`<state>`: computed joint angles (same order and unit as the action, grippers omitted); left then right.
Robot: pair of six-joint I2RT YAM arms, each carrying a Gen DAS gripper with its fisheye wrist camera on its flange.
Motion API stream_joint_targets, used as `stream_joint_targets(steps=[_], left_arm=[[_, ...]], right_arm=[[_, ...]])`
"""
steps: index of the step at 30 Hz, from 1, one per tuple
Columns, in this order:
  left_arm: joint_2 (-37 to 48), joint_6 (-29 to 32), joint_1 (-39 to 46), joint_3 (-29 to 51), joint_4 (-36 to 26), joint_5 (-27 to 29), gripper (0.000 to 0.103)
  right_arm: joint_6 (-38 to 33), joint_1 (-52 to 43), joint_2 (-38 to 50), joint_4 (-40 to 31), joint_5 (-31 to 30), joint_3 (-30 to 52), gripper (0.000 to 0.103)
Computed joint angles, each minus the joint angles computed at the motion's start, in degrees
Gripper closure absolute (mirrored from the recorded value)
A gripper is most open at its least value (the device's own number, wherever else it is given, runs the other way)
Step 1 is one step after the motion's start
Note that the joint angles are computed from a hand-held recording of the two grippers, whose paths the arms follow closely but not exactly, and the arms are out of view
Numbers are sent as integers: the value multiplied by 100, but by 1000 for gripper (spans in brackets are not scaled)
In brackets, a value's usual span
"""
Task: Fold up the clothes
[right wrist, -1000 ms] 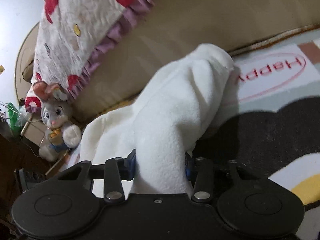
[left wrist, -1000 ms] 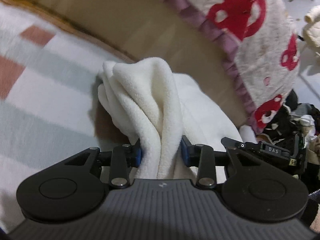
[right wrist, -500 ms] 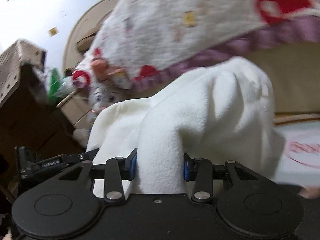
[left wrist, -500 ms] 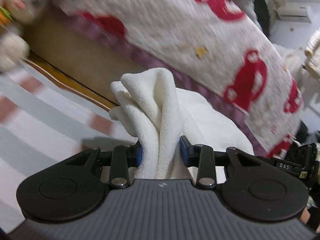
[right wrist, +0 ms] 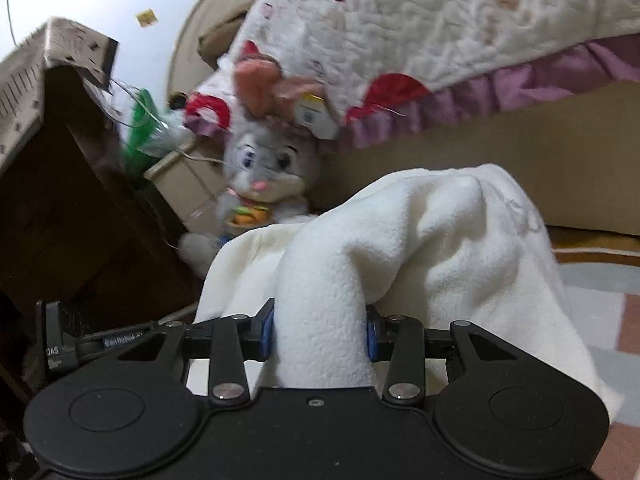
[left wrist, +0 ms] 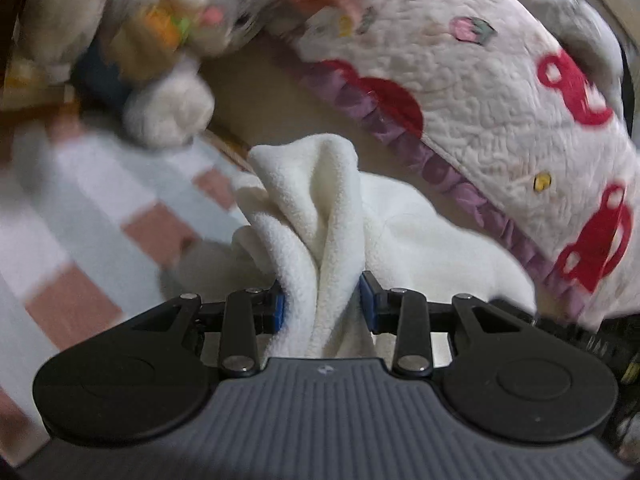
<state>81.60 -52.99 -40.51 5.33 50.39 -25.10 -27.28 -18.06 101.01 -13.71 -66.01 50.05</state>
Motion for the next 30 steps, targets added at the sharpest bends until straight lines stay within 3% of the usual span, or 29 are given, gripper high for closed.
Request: stream_joint_targets(steps=[2, 5, 8, 10, 12, 14, 18, 22, 26, 28, 30], left_arm=[[879, -172, 26, -133, 1141, 203, 69], [1159, -113, -361, 52, 1389, 243, 69], [1690, -215, -902, 334, 1898, 289, 69], [1920, -410, -1240, 862, 1246, 368, 69], [2339, -677, -1519, 1691, 148, 401, 68], [2732, -935, -1693, 2326, -567, 347, 67], [2766, -1482, -1988, 3046, -1993, -320, 64], [1931, -2225, -2239, 2556, -2397, -1058, 64], [845, -3111, -2936, 2216, -3324, -1984, 61], [720, -3376, -3218, 2294, -3772, -2052, 57], [781, -3179, -3149, 2393, -3805, -1804, 56]], right_arm=[[-492, -311, -7, -672, -78, 29, 57], [-1703, -1023, -123, -2251, -16, 171, 57], [-3475, -2103, 75, -4295, 299, 653, 57], [-3678, -2705, 413, -4872, 759, 1018, 55], [-3575, -3302, 879, -5018, 1336, 1295, 52], [-3603, -3780, 1467, -5116, 1679, 1564, 51], [-3988, -4278, 2455, -5971, 1524, 2462, 44], [-3979, -4292, 2865, -6240, 1239, 3023, 23], [-3656, -4101, 3858, -6887, 881, 3770, 22], [-3487, -3857, 4188, -7017, 668, 3978, 18], [-3088, -3546, 4294, -6819, 520, 3997, 13]])
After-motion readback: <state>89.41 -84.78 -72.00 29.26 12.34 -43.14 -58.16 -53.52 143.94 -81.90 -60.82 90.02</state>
